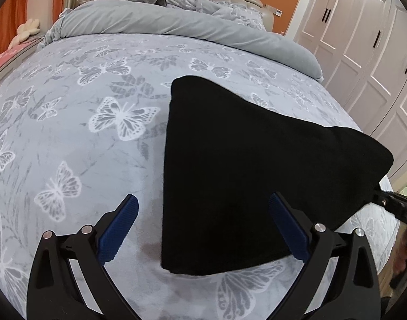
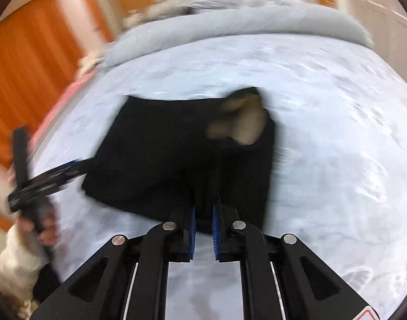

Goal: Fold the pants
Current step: 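Grasp the folded pants corner with the right gripper while the left gripper grasps the opposite edge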

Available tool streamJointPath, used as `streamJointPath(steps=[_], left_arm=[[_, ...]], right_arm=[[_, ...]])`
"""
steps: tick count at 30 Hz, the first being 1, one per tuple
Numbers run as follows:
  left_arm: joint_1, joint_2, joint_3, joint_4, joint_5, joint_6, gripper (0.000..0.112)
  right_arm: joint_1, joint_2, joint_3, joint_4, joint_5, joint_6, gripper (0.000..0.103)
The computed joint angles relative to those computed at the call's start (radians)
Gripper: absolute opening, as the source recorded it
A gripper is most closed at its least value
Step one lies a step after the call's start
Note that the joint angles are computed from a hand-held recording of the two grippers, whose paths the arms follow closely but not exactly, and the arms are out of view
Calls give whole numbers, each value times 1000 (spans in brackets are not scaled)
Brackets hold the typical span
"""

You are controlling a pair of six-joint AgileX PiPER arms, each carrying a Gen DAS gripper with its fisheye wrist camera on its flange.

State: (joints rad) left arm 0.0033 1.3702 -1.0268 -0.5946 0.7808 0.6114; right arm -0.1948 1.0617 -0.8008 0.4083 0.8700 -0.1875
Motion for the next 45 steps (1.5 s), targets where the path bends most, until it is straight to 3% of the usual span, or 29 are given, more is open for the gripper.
streamJointPath(steps=[3,4,5,7,9,11,14,15,17,19,21,25,29,31,32,33,34,35,37,41,45], left_arm=[[-14,17,-5,36,-13,-37,96],[-15,20,-8,42,-11,-43,96],[-11,17,-9,43,-9,-47,96],[5,7,-8,16,2,-30,96],[14,-4,-7,-6,11,-13,96],[10,-14,-2,-14,5,-6,96],[-24,-19,13,5,-10,-16,96],[-44,-20,22,27,-24,-27,96],[-79,-20,36,78,-55,-58,96],[-115,-23,50,138,-88,-97,96],[-130,-27,52,163,-98,-111,96],[-116,-29,39,119,-80,-83,96],[-122,-32,49,148,-94,-101,96],[-110,-30,43,152,-90,-103,96],[-95,-28,36,141,-82,-95,96],[-69,-21,20,112,-63,-77,96],[-42,-10,2,75,-34,-50,96],[-16,3,-18,43,-4,-30,97],[48,50,-75,-31,91,-1,98],[122,124,-129,-110,214,-13,98],[82,159,-117,-69,173,-67,98]], right_arm=[[-123,136,47,87,3,-104,10],[-136,116,35,84,27,-91,13],[-125,56,11,42,42,-52,23],[-47,-55,0,-120,17,121,32],[23,-161,-5,-290,-18,308,32],[59,-201,-26,-313,-74,373,28],[125,-74,-68,-196,-114,294,12],[158,-8,-77,-209,-129,305,12],[205,141,-87,-312,-149,366,0],[138,207,-96,-291,-149,382,0],[95,162,-100,-190,-141,368,0],[236,140,-157,-378,-245,549,6],[155,367,-178,-283,-285,464,0],[112,369,-164,-241,-306,466,0],[115,354,-196,-271,-270,520,0],[135,316,-207,-340,-253,596,8],[154,295,-208,-409,-245,657,24],[175,260,-198,-469,-230,698,47],[198,169,-142,-494,-196,714,65],[127,59,-23,-337,-141,522,66],[10,38,90,-33,-133,229,72]])
